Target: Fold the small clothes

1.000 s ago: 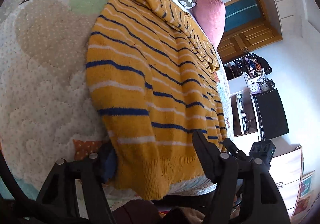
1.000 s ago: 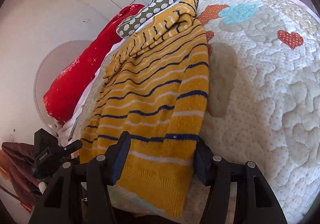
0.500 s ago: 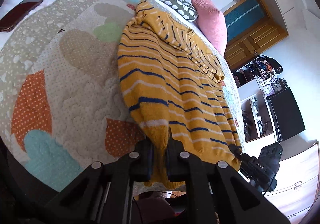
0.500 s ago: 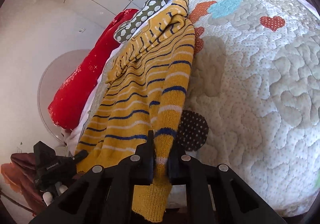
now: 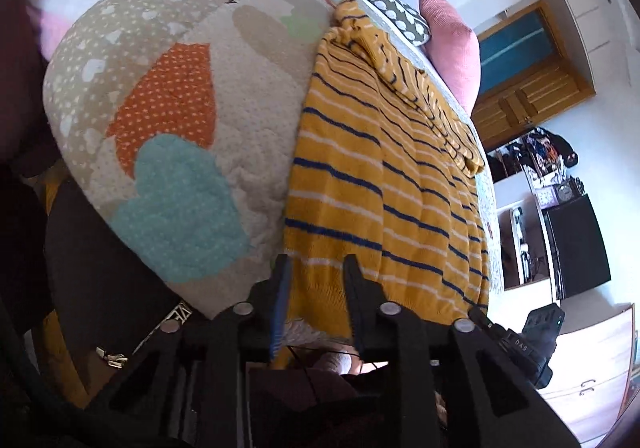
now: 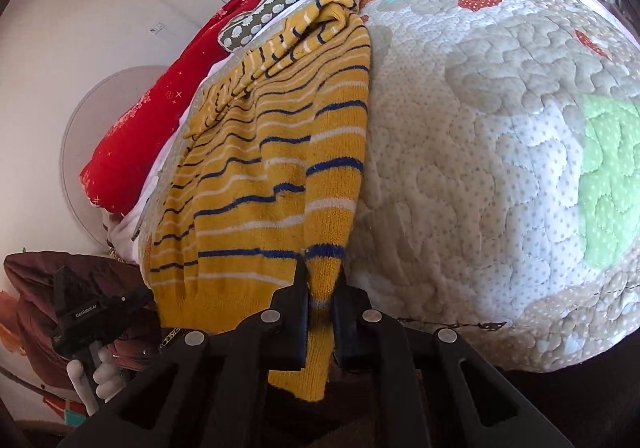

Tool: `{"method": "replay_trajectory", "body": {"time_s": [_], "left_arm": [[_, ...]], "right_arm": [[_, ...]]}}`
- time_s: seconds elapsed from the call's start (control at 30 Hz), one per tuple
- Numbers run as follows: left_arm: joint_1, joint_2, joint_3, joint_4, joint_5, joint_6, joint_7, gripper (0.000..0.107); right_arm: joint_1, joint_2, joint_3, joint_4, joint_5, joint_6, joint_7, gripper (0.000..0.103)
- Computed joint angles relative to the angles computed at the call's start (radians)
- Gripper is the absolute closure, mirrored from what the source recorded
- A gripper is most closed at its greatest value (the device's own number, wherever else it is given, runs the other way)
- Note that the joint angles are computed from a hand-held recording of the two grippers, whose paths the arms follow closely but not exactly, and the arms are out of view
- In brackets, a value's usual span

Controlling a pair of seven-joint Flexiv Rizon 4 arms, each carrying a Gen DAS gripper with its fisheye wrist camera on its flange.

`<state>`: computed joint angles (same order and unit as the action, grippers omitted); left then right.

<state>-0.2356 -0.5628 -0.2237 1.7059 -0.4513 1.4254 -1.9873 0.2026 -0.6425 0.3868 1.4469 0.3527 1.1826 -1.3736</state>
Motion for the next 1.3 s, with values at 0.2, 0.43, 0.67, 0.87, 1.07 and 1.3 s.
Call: {"method": "replay_trajectory", "body": {"time_s": [0.2, 0.43, 0.67, 0.87, 1.07, 1.3], "left_arm": [[0.105, -0.053, -0.158, 0.01, -0.048, 0.073, 0.12, 0.044], [0.079, -0.157, -0.18, -0.11, -0.049, -0.022, 0.231, 0.038], [-0.051, -0.166, 0.002, -0.247, 0.029, -0.257, 0.185, 0.096], [-0.041, -0.088, -0.014, -0.199, 0.013, -0.137, 0.201, 0.097], [-0.112, -0.096, 0.123, -0.348, 0.126, -0.151, 0.104, 0.101], [-0.089, -0.16, 0.155, -0.486, 0.172, -0.241, -0.002, 0.095]], "right_arm": [[-0.006, -0.021, 0.005, -0.012, 0.023, -0.025, 0.018, 0.07], [0.034, -0.019, -0.029, 0.004, -0.02, -0.007, 0.013, 0.05], [0.071, -0.026, -0.059, 0.034, -0.115, 0.037, 0.065, 0.062], [0.019, -0.014, 0.006, 0.028, -0.084, 0.045, 0.005, 0.094], [0.001, -0.019, 0.035, -0.046, -0.053, 0.077, -0.029, 0.095], [0.03, -0.112, 0.032, -0.306, -0.034, 0.002, -0.045, 0.095]]}}
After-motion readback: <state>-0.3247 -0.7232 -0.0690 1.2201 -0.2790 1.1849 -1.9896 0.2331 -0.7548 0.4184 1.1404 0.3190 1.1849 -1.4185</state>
